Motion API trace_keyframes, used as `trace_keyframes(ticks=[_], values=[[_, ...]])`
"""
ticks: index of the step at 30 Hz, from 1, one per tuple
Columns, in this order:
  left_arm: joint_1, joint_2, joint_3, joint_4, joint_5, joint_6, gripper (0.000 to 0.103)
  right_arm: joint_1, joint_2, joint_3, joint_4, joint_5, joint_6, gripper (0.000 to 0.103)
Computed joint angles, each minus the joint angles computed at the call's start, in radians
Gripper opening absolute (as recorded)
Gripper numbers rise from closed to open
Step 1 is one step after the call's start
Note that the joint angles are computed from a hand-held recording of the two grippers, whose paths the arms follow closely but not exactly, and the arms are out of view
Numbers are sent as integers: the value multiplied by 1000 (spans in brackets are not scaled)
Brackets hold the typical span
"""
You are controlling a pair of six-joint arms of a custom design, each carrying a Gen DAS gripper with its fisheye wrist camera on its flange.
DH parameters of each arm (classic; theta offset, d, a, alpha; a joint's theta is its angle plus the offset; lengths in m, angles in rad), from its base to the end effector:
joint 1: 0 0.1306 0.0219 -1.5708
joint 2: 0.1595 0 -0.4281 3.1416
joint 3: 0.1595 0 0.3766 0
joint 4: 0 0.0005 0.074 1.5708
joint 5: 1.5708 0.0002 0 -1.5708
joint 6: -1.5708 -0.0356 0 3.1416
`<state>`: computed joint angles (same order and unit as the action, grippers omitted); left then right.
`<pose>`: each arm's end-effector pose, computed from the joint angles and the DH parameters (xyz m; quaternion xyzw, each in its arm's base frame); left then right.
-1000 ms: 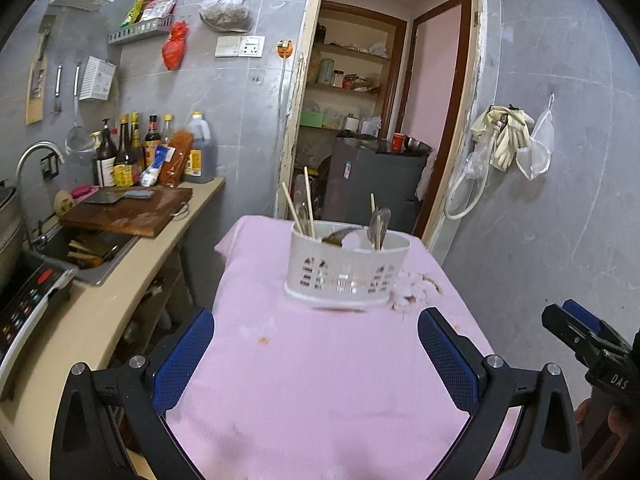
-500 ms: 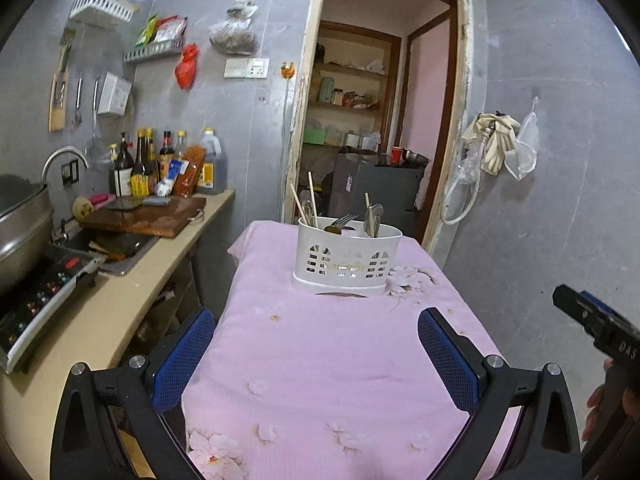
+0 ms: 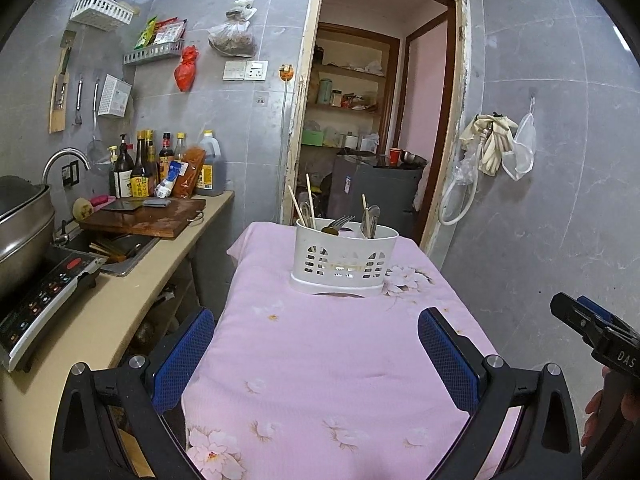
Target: Organize utensils
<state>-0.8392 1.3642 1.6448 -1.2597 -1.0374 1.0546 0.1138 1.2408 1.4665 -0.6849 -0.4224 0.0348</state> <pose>0.2996 -0.2885 0.5860 -0.2330 0.8104 0.0715 0.5328 0.4074 0.0607 0.5894 -0.1720 0.8201 0.1983 0.5085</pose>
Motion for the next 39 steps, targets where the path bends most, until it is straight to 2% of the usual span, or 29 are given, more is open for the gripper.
trace_keyframes(ticks=[39], values=[[0, -5, -14, -24, 0, 42, 103, 9, 3, -6, -5, 10, 4, 101]])
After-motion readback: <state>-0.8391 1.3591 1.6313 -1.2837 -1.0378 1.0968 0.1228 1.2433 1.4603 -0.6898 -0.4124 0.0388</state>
